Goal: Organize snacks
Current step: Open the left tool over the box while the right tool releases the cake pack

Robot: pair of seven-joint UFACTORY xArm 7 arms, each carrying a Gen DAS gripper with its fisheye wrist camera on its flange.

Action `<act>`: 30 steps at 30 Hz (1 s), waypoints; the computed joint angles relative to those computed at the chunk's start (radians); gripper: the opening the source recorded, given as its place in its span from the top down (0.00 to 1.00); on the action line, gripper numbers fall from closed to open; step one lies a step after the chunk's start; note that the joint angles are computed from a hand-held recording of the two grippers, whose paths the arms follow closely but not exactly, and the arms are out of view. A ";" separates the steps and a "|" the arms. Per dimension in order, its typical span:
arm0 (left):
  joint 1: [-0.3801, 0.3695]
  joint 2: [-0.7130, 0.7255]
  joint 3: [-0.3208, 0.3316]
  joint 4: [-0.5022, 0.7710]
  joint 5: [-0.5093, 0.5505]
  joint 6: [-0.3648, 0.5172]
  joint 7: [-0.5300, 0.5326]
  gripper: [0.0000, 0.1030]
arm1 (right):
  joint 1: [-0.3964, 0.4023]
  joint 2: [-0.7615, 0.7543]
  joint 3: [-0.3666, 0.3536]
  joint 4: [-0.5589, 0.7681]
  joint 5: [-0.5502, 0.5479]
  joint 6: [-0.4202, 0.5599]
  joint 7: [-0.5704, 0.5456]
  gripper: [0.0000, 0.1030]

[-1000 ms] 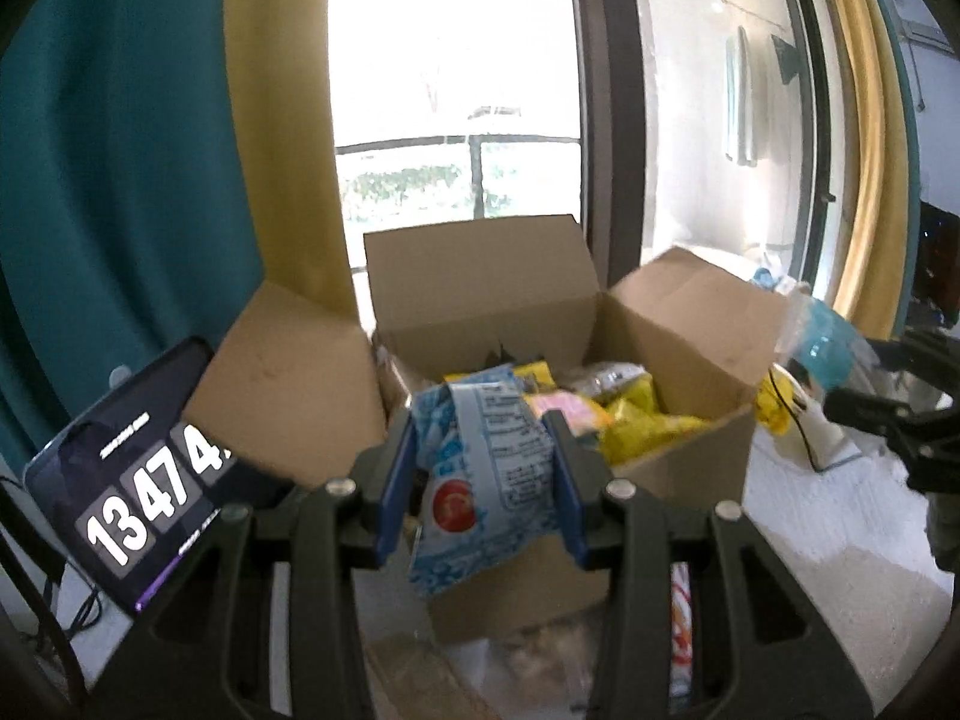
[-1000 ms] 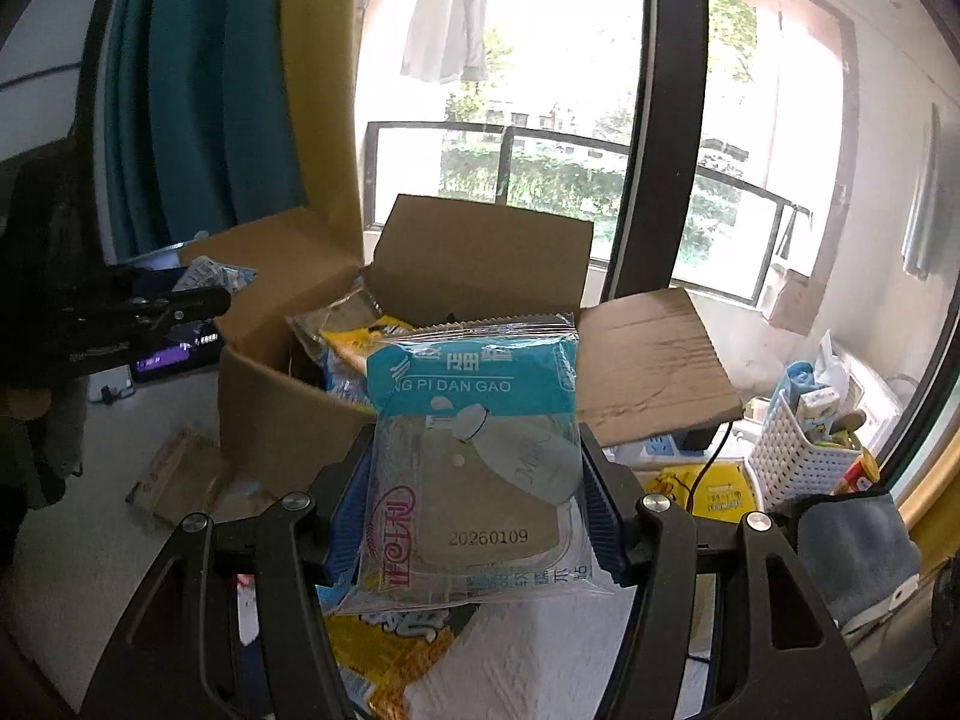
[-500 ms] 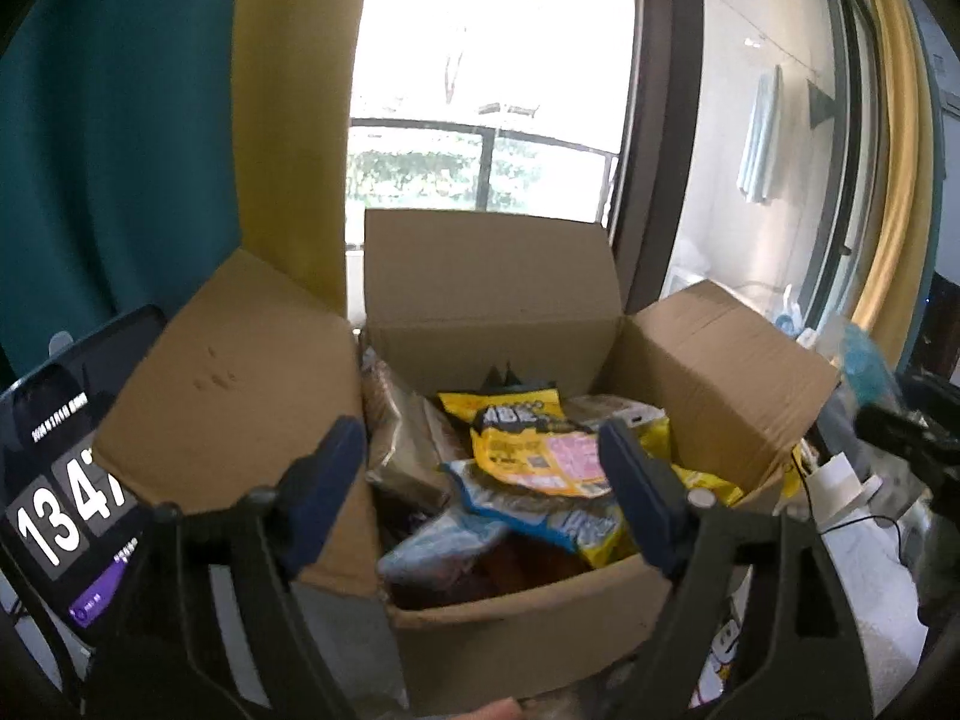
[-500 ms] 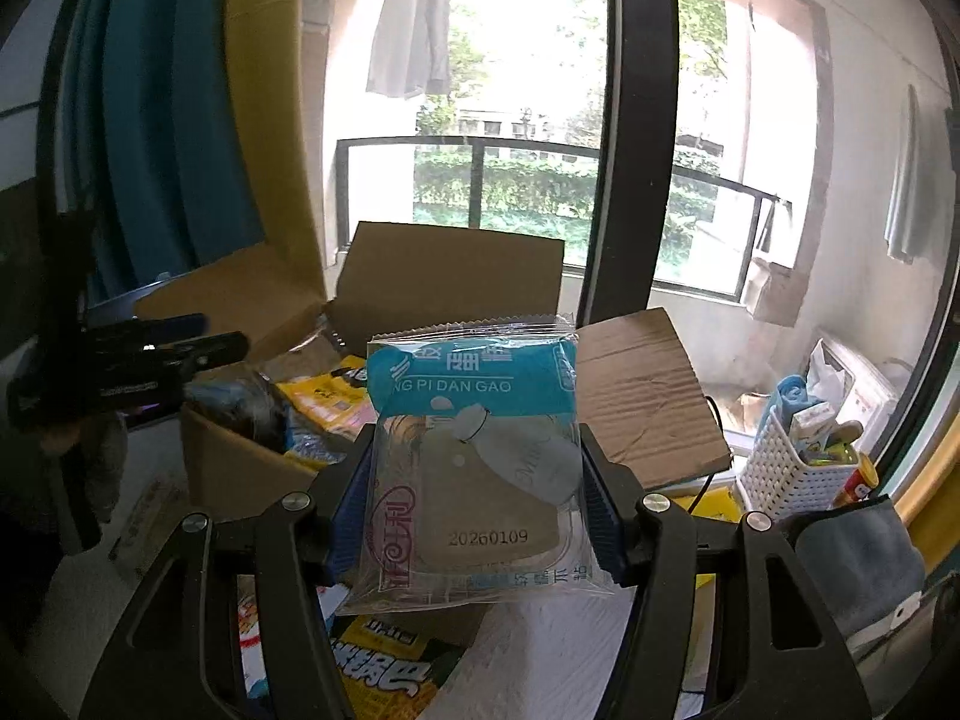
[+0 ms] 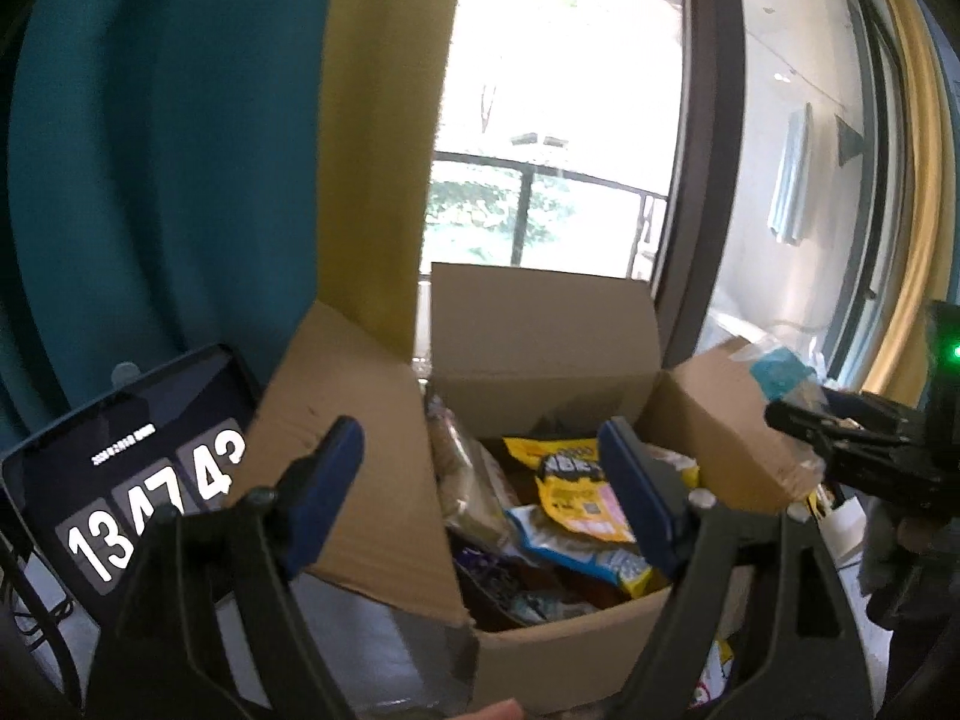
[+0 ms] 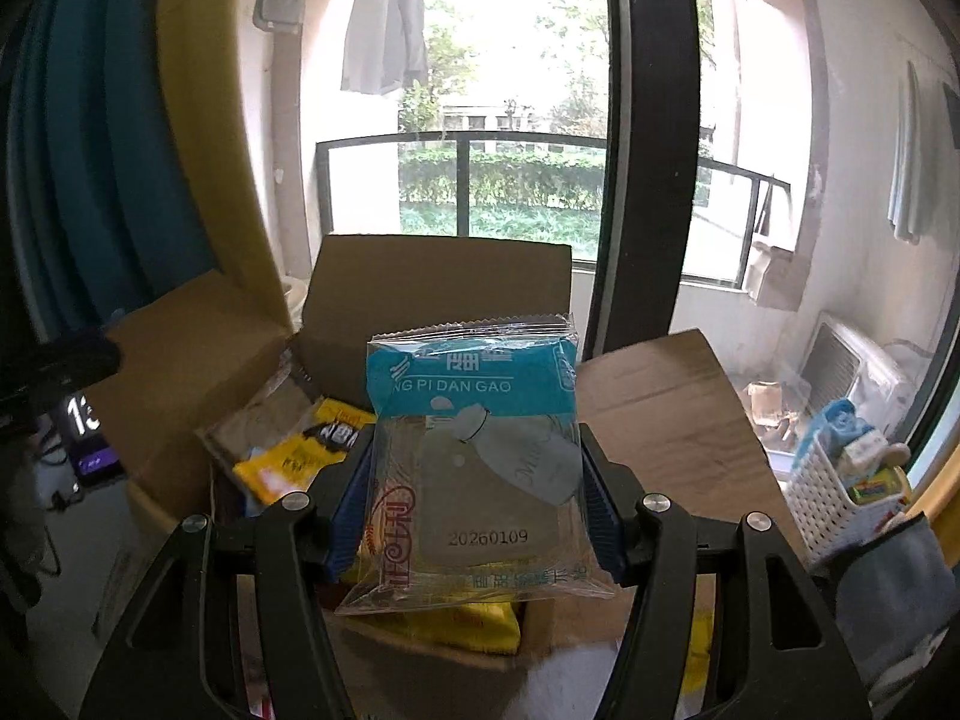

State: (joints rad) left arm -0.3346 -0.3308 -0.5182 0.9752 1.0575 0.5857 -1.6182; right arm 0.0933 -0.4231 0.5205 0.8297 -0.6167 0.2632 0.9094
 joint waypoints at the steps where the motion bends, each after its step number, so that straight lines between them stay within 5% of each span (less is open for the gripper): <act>1: 0.001 -0.005 0.006 -0.004 -0.003 -0.003 0.001 0.20 | -0.017 0.025 0.014 0.025 -0.011 0.005 0.009 0.38; 6: 0.015 -0.024 0.010 -0.019 -0.008 -0.014 -0.008 0.20 | -0.053 0.131 0.032 0.126 -0.103 0.026 0.096 0.37; 10: 0.029 -0.039 0.010 -0.030 -0.024 -0.027 -0.008 0.20 | -0.062 0.183 0.035 0.189 -0.211 0.067 0.204 0.17; 15: 0.051 -0.049 -0.005 -0.030 -0.031 -0.041 -0.007 0.20 | -0.023 0.136 -0.002 0.157 -0.301 0.057 0.285 0.14; 22: 0.056 -0.051 -0.025 -0.022 -0.064 -0.049 0.013 0.20 | 0.099 0.067 -0.079 0.078 -0.214 0.095 0.193 0.14; 30: 0.052 -0.033 -0.066 0.016 -0.055 -0.052 0.025 0.20 | 0.148 -0.077 -0.082 -0.027 -0.026 0.127 0.084 0.14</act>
